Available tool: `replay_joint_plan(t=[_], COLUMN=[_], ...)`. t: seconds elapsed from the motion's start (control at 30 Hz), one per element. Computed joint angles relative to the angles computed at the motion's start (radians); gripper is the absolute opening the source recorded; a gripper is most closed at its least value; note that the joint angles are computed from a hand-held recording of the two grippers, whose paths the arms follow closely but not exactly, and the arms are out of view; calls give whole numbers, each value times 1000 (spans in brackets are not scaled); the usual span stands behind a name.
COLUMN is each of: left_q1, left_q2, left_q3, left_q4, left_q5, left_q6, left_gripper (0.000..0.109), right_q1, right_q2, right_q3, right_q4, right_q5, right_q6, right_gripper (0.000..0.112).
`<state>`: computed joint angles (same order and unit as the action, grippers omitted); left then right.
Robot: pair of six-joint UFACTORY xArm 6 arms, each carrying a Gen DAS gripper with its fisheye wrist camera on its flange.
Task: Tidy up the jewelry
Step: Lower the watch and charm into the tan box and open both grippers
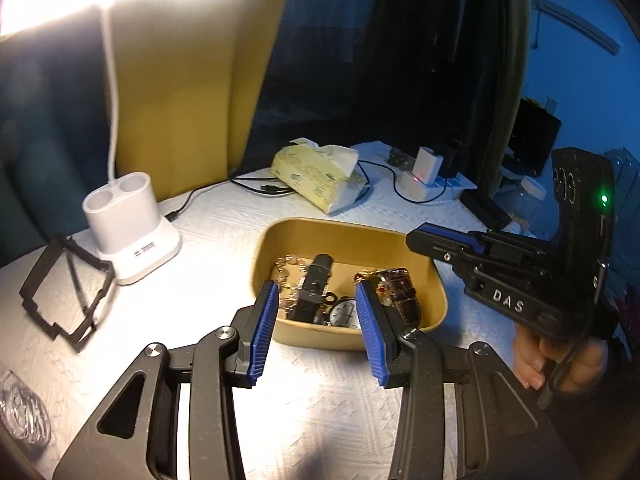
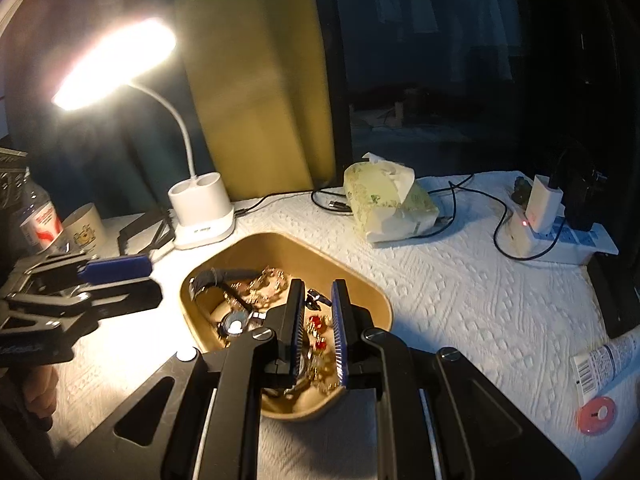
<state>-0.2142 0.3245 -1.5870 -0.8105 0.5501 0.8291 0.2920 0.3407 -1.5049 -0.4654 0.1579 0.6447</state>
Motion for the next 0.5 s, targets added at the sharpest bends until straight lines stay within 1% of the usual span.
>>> replay_joint_plan(t=[0.1,0.27,0.4,0.5], left_q1=[9,21,27,33], left_q2=[-3,-8,-22,-40], left_q3=[6,14,30,51], left_q4=[-8,-40,-55,-72], left_q5=[-8,-17,-17,-17], left_q6=[0,19,34,52], left_gripper=[43,43,43,43], right_q1=[4,9,15,19], right_q2=[11,11,-13,-41], right_q3=[-32,-44,-20,7], right_q4=[-41,-60,-76,-128], right_q5=[31,69,74,77], right_q6=[27,50,73,121], right_gripper=[13,15,29,39])
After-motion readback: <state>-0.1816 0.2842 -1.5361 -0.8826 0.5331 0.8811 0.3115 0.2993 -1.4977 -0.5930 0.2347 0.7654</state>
